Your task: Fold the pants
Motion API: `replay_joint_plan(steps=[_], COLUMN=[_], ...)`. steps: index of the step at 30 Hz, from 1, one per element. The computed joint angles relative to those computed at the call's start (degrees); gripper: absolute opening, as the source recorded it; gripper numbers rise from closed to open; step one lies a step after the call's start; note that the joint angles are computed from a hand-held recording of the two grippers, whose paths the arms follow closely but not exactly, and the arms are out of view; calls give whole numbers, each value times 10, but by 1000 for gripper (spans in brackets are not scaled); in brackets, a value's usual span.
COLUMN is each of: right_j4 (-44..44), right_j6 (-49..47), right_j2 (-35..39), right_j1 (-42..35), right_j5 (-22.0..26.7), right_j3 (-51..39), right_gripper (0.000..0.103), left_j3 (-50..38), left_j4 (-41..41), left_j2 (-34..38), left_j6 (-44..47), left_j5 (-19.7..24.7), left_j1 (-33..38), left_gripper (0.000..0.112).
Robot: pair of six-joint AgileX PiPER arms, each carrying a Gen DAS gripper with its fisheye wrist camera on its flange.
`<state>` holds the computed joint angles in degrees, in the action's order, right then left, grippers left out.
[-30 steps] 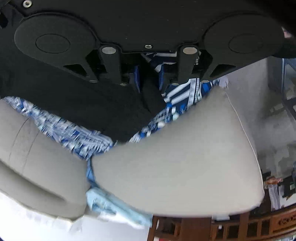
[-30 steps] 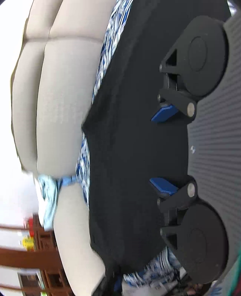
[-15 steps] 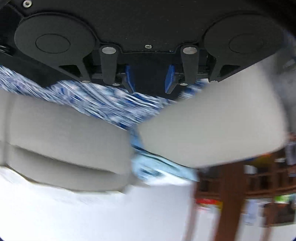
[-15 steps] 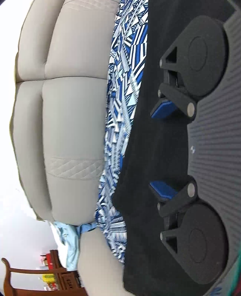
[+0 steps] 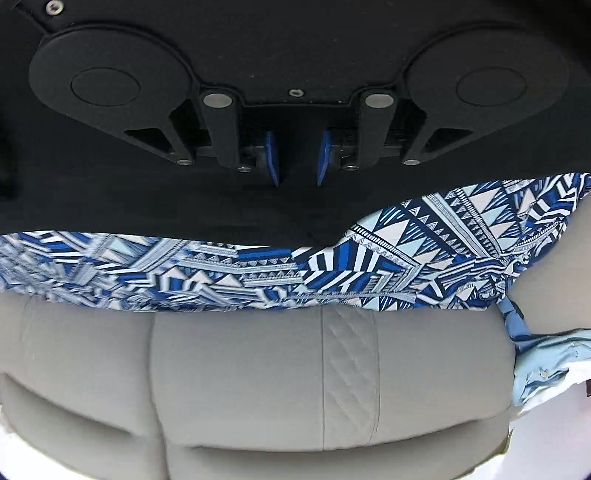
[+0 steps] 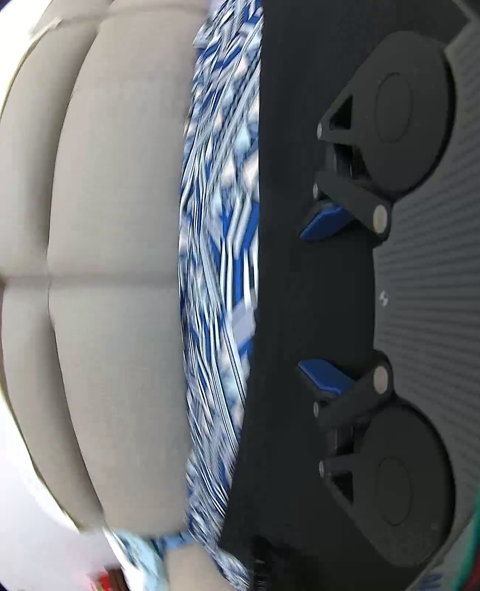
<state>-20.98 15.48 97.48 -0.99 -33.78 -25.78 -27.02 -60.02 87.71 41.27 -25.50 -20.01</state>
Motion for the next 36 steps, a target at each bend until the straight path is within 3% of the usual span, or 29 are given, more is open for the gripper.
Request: replay_joint_plan(steps=[6,13,17,24,29,36], right_j4=[-16,-67,-175,-407,-585,-687], right_j6=[0,84,264,539,750,806], right_j2=[50,134,121,16,29,34], right_j1=[-111,-238,-329,-504,-624,-686], right_j5=[62,74,39,0,-30,-57], right_j3=[-92,-205,-207,-150,-150,-116], right_gripper=[76,76,76,77,77,78], left_j3=[-10,-18,-18,1,-4,-2], left_j4=[11,-39,-50,-12,-36,-27], left_j2=[18,40,48,63,71,77], left_j6=[-22,12,3,-73,-84,-105], left_j5=[-12,-62,-81,-128,-139,-144], left_j1=[12,-22,-35,-45,-40,-37], left_gripper=[23,23,25,35,57,59])
